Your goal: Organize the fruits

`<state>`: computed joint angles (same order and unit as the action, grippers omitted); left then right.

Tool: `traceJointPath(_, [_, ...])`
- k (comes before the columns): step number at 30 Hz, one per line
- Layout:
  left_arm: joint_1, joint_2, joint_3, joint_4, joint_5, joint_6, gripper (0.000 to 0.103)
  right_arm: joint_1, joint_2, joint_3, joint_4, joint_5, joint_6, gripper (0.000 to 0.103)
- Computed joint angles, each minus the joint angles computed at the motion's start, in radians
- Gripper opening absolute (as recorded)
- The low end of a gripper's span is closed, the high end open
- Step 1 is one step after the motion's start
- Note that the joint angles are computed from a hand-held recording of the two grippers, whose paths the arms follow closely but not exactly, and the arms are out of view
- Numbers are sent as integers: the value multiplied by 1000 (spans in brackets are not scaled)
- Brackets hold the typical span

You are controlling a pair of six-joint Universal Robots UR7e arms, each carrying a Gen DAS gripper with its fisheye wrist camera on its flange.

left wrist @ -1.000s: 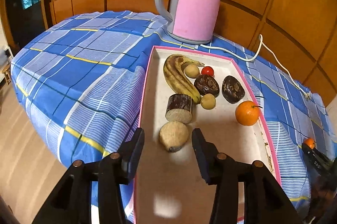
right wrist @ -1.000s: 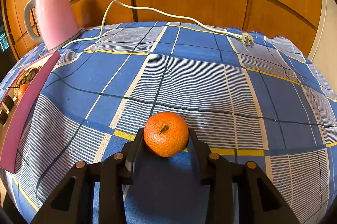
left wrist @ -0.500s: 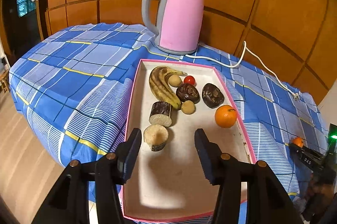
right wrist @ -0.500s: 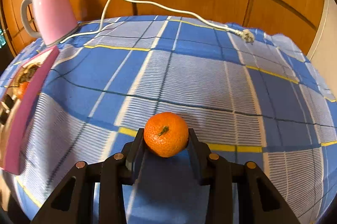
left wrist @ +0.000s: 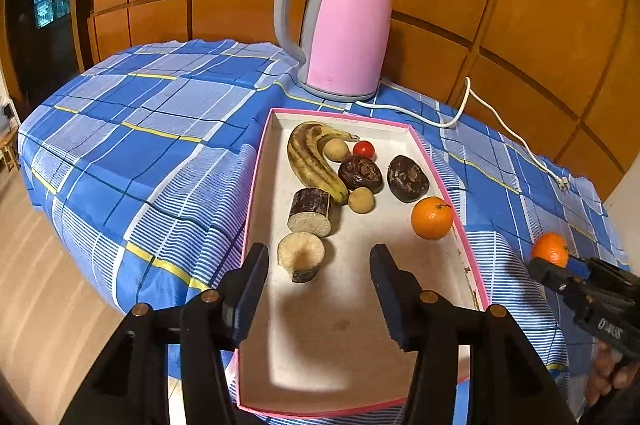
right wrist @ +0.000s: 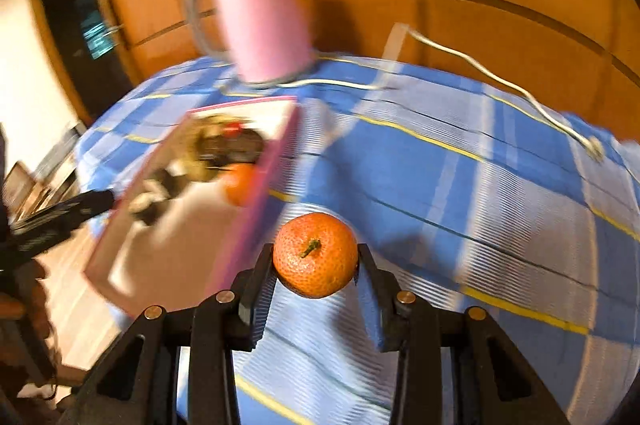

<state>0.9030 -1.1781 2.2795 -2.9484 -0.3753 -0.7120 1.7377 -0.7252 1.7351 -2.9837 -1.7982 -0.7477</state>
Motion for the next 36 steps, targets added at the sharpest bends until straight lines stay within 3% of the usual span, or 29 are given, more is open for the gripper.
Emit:
traceJointPath(8, [8, -38, 21, 36, 14, -57, 54, 78, 88, -71, 112, 25, -22, 39])
traceJointPath(18, [22, -75, 39, 83, 27, -113, 55, 122, 254, -239, 152, -54, -5, 40])
traceJointPath(21, [25, -72, 35, 91, 23, -122, 56, 127, 256, -234, 120, -47, -22, 54])
traceJointPath(28, [11, -69, 33, 114, 42, -139, 65, 127, 207, -163, 42, -15, -27, 55])
traceJointPath(36, [-38, -49, 40, 90, 71, -124, 79, 120, 140, -23, -177, -49, 1, 55])
